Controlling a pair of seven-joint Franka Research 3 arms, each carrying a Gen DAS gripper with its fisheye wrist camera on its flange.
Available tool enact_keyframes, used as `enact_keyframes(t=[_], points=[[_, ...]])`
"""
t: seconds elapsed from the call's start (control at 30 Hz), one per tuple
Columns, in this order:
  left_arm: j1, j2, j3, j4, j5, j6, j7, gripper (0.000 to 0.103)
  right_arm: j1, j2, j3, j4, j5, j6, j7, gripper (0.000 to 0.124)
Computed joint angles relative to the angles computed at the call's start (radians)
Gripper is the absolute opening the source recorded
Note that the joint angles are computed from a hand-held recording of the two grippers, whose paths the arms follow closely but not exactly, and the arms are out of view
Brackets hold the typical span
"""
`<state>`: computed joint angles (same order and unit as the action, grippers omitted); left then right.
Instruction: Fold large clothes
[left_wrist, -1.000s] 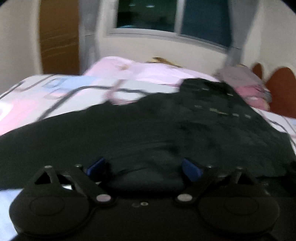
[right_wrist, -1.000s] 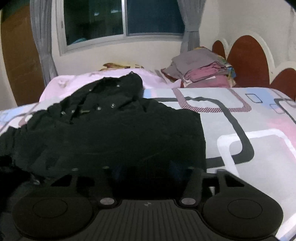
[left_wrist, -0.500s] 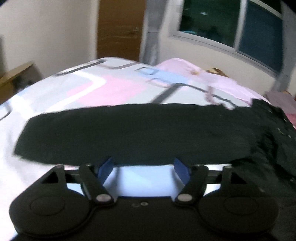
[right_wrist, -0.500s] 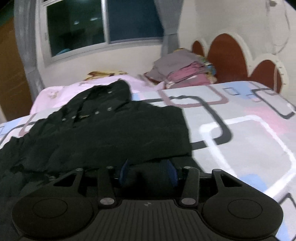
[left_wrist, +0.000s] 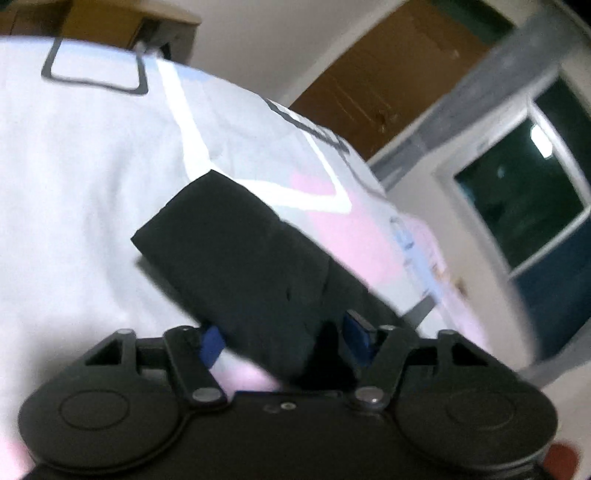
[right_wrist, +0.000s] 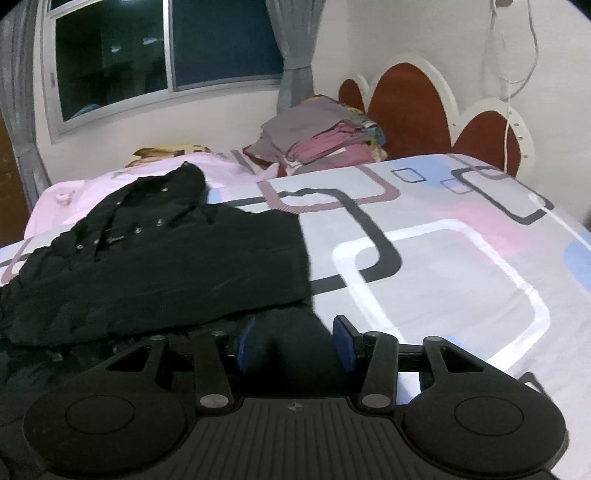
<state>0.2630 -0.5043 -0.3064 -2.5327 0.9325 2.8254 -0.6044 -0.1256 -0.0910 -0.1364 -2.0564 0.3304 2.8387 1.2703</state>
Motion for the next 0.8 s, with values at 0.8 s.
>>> enact_keyframes(t=[0.8], points=[[-0.228,0.805,-0.228,1.014,0.371,-0.11,0.444,0.006,-0.01,0.075,-0.024,0.134,0.171,-0.051,-0.102,0.046]])
